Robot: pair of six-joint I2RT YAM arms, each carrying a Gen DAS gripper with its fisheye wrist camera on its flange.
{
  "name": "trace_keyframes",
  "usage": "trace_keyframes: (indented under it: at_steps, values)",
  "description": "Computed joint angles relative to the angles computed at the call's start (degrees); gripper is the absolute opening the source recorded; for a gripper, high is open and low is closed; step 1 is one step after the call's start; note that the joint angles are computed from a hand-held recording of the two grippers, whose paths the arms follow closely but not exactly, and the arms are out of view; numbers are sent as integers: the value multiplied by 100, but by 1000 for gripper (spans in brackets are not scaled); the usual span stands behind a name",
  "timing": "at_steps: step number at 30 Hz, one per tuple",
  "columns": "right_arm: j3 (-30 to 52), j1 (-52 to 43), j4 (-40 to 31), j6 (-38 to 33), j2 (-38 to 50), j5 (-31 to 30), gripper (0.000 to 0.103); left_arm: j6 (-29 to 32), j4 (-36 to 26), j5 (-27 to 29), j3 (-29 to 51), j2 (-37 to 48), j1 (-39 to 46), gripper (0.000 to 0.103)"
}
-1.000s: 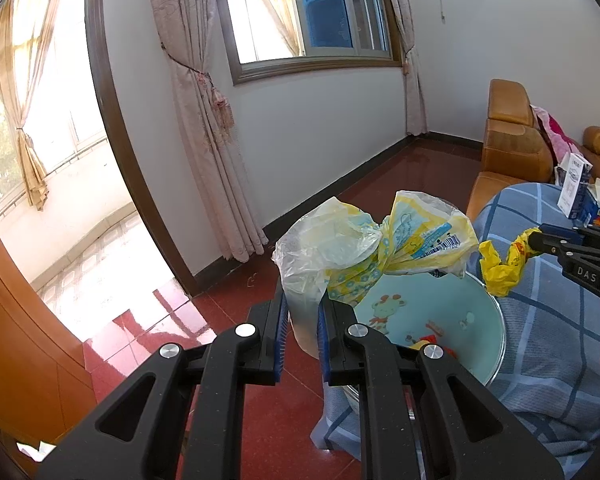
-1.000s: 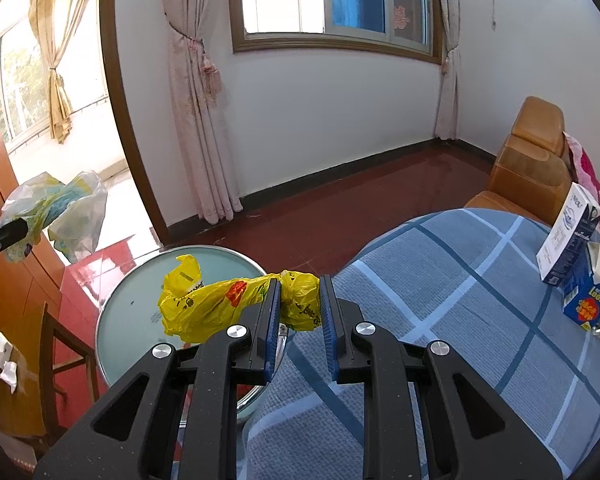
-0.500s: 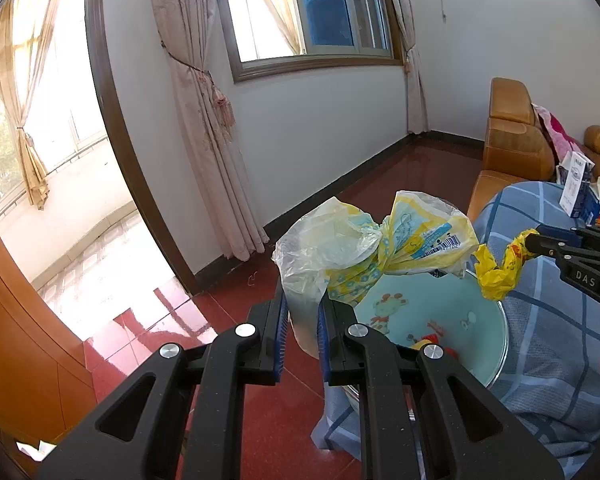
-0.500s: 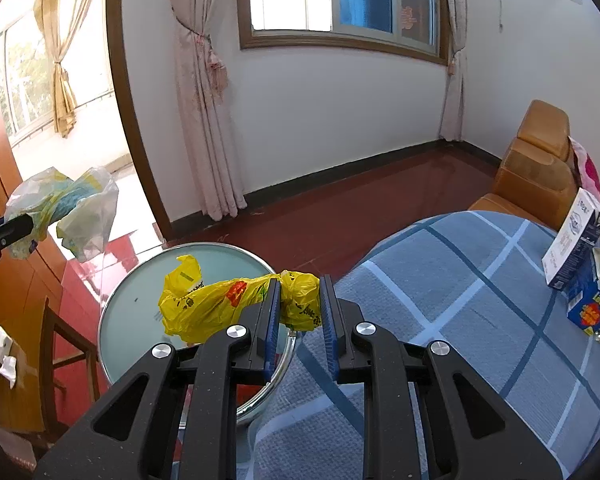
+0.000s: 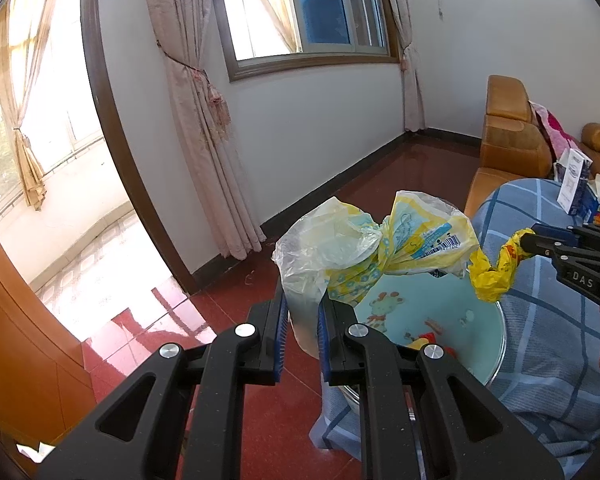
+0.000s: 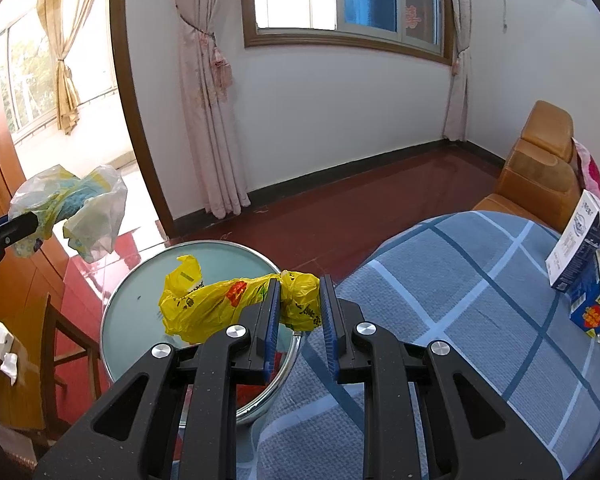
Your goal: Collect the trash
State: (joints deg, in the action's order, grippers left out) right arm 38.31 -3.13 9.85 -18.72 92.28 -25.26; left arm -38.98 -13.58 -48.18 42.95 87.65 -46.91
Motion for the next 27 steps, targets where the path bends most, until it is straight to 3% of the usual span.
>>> trace_keyframes:
  at_steps: [8,10,11,16,24,27]
  values:
    - [48,38,-56,-14,14,-207,23,154,159,108,33,51,28,18]
    - [49,44,-47,11,26,-304,28,133,183,71,67,117,-23,36]
    - [27,39,11,49,31,-315,38,99,205,36,62,126,-69,49]
    - [-15,-24,42,60,41,-296,42,136,355,49,33,121,-129,53]
    - [-545,-683,-22,-182,-640,-593,52,-159,262,-189,-111,-222,-395,77]
    - [-809,-982,-31,-280,-1061,-722,57,-164,289,-290,-97,-284,-564,78]
